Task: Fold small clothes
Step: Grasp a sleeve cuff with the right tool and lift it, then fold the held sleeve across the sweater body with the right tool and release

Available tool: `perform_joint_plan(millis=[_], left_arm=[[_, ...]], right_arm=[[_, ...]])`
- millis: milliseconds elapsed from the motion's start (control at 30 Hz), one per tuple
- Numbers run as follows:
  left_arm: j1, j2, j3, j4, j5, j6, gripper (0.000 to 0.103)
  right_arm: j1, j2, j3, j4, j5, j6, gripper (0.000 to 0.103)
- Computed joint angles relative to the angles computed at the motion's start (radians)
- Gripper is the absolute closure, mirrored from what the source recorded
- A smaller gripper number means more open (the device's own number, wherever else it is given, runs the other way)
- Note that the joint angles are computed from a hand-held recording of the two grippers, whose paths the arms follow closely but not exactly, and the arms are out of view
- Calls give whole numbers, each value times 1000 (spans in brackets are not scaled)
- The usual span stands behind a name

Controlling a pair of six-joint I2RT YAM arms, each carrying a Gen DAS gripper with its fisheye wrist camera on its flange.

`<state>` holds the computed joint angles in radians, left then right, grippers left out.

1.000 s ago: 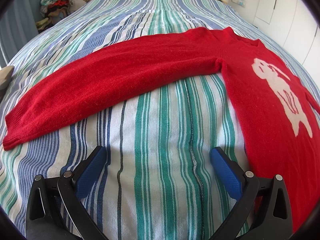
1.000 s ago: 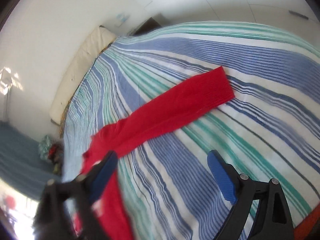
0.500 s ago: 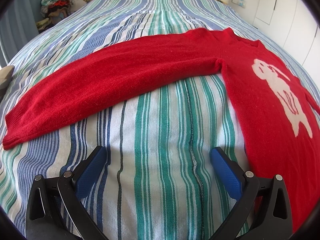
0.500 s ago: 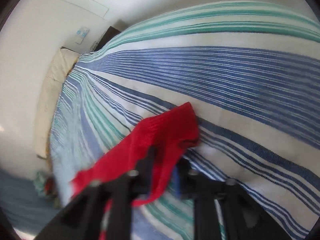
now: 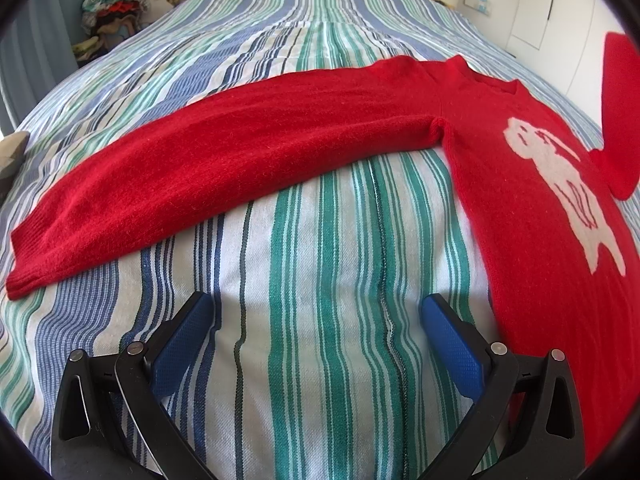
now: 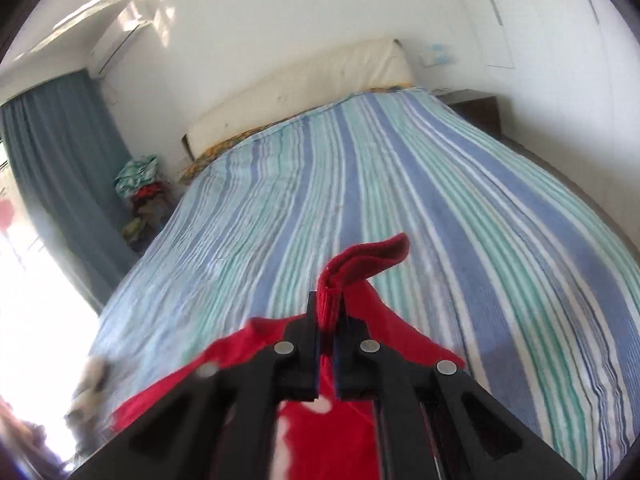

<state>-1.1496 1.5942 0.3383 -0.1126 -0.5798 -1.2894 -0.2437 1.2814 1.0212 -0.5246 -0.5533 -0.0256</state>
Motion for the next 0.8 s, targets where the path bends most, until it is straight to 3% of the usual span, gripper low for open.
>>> perform_joint_plan(millis=[100,133,167,233,367,533,633,733,767,800], left_arm=[[0,1,0,1,0,1,0],[0,1,0,1,0,1,0],[1,1,0,1,0,1,0],[0,0,1,0,0,0,0],[0,-1,0,0,0,1,0],[-2,1,2,-3,-1,-1,0],[-2,1,1,-1,-1,-1,0],[-2,1,2,-2,-1,-2,0],[-2,1,2,-2,-1,-2,0],[-3,2,2,-2,-2,-2,0]], right_arm=[[283,41,-21,85,102,84,97],[354,80,-22,105,109,106,90],[403,136,-20,114,82,127,63],[437,209,-29,116,-8,177,33],[328,182,-92,148,-125,178,33],[137,242,20,-51,-72,-8,33],[72,364,62,-167,-88,-121,33],[48,477,-10,-110,-63,-134,33],[30,511,-45,-72,-22,-128,37],[33,550,-72,-16,88,-99,40]])
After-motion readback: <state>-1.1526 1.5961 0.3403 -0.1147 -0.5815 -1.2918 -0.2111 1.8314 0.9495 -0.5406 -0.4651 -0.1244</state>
